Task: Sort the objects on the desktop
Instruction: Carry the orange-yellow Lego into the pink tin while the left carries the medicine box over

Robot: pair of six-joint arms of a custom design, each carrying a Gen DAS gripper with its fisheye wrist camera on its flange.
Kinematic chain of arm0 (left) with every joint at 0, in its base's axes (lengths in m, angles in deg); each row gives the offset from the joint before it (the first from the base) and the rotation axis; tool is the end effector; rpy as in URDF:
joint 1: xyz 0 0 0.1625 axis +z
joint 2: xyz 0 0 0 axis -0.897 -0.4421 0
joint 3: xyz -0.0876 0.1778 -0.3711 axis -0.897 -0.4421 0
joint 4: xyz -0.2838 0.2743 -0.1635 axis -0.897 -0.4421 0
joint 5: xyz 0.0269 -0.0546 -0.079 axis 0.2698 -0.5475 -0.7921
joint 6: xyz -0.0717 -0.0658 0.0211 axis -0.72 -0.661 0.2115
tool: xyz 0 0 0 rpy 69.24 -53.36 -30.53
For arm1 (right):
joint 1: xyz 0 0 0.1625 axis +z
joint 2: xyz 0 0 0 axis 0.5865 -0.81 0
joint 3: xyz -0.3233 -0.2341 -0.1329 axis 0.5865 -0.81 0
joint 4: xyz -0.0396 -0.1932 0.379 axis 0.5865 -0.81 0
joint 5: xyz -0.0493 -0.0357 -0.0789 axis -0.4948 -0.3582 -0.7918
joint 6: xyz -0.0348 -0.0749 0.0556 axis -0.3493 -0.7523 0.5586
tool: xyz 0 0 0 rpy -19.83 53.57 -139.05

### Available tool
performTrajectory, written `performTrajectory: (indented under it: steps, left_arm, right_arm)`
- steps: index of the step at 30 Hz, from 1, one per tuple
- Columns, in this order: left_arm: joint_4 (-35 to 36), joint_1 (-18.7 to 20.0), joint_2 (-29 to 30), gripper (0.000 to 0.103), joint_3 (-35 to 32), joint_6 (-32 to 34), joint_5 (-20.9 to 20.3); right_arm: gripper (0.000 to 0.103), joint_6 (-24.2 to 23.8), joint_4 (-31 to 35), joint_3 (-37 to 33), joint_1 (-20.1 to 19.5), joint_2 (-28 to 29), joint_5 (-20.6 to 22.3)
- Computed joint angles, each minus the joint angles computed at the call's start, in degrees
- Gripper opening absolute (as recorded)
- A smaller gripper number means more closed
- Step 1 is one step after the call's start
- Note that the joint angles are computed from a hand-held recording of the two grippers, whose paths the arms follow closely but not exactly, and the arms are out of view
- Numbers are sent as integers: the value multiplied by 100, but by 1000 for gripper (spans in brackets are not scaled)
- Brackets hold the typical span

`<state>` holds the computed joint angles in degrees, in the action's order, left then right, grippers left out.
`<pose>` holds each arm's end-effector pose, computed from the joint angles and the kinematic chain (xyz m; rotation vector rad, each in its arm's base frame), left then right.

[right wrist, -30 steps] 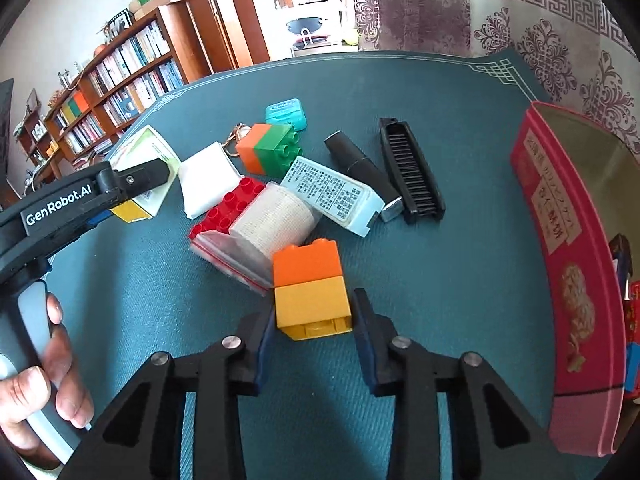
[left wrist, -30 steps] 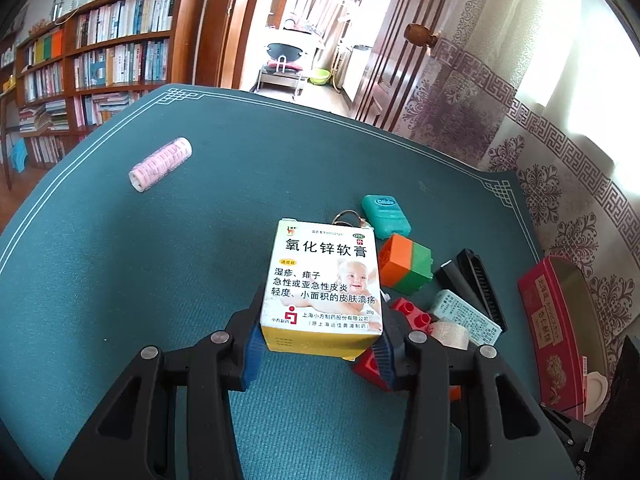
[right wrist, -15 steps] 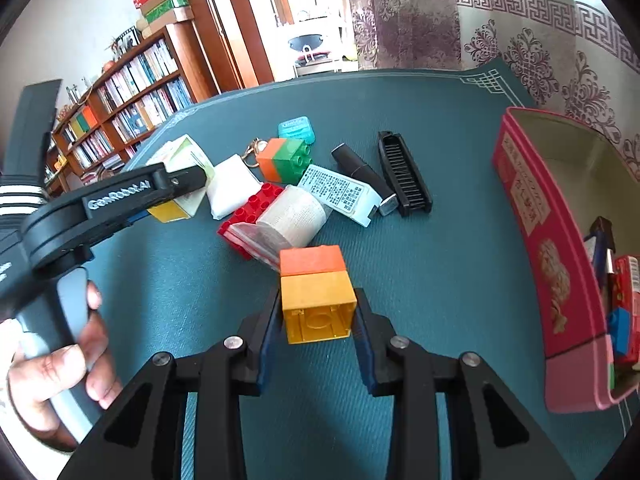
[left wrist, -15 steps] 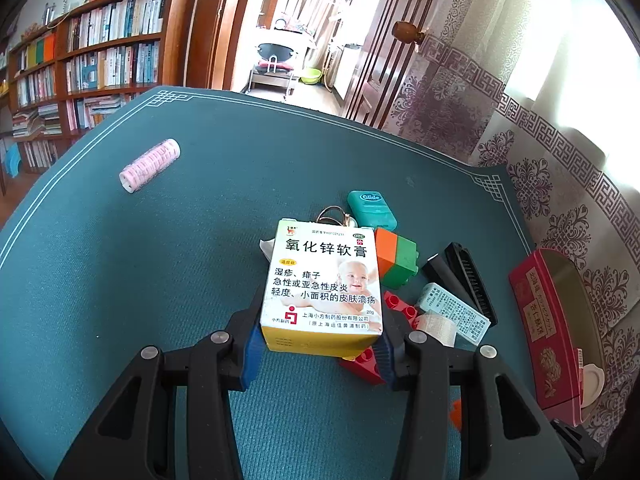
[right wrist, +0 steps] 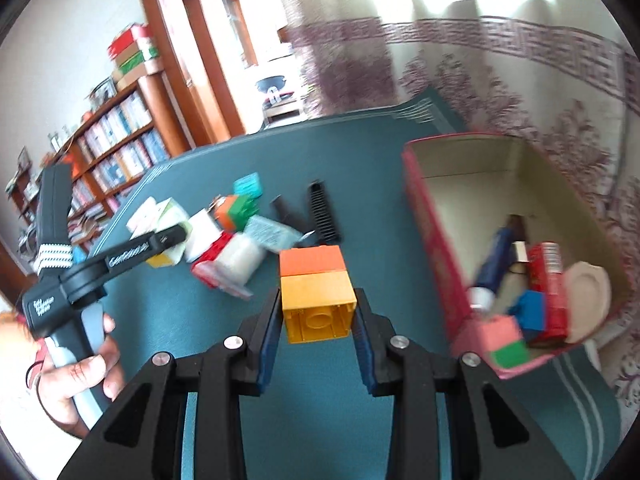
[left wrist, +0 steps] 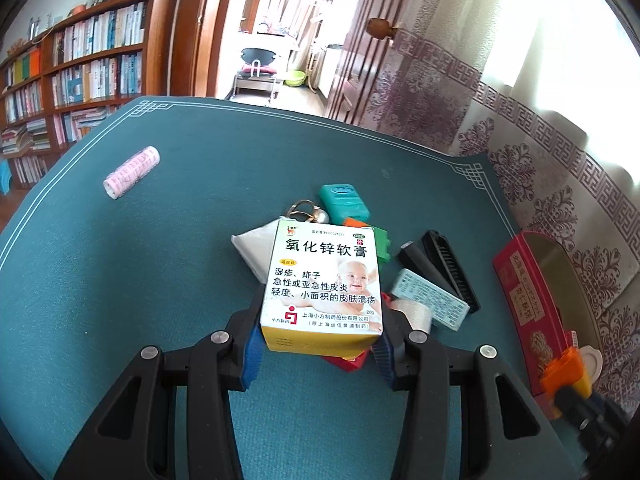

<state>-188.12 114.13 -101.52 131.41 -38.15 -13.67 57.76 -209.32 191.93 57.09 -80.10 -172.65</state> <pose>-0.2667 -0.6605 0.1068 0.0851 2.3035 -1.1377 0.1381 -0.6289 0.2603 0.5509 -2.4790 0.9441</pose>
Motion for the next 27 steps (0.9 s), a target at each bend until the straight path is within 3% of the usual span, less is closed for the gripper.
performTrajectory:
  steps: [8,15,20,27]
  left_arm:
    - [-340,-249,154,48,34,509,-196]
    - [-242,-397,224,48,-3,712,-555]
    - [-149,-503,258,48,-18,807,-727]
    - [176,-563,374,48,-234,692,-888]
  right_arm:
    - [37,146,-502,135,-197,-288,-89]
    - [37,-43,-1019,132,-319,-301,-421]
    - [37,30,-857,-42,-470,-233,-525]
    - [37,167,-477,-216,-609,-249,-295]
